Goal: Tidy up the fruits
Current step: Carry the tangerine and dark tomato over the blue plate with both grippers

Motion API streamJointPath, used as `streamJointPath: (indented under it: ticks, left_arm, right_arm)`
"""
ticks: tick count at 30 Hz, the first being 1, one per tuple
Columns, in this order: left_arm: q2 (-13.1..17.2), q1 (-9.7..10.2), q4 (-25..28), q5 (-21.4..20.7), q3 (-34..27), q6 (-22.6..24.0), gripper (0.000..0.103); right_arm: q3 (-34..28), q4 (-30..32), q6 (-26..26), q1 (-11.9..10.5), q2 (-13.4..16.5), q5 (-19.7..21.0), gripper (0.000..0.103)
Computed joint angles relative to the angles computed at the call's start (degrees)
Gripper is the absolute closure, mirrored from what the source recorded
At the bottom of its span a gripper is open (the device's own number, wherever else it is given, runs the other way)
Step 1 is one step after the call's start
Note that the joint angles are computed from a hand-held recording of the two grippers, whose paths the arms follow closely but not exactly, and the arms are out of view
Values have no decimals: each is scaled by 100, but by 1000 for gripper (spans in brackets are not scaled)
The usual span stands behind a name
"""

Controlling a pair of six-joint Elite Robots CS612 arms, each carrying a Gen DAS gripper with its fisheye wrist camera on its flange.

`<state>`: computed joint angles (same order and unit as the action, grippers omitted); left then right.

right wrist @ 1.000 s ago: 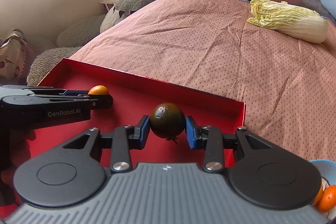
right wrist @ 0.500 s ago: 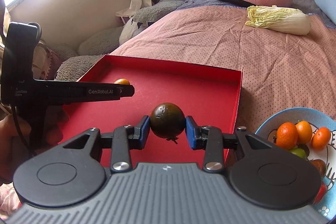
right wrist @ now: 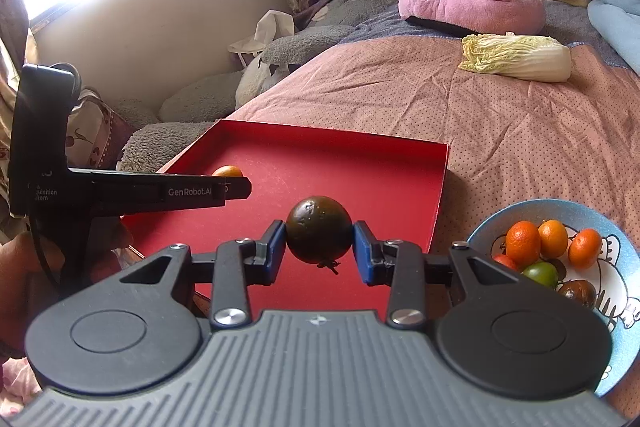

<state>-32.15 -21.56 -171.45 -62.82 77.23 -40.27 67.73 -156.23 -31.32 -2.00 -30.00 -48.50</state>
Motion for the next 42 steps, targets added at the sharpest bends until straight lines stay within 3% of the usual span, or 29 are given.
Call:
streamJointPath:
  ticks: [19, 42]
  left_arm:
    - [90, -192, 119, -58, -193, 215, 68]
    - [323, -343, 184, -329, -786, 776, 68]
  right_arm:
    - [423, -672, 375, -276, -152, 290, 61]
    - [410, -1332, 1230, -609, -62, 60, 61]
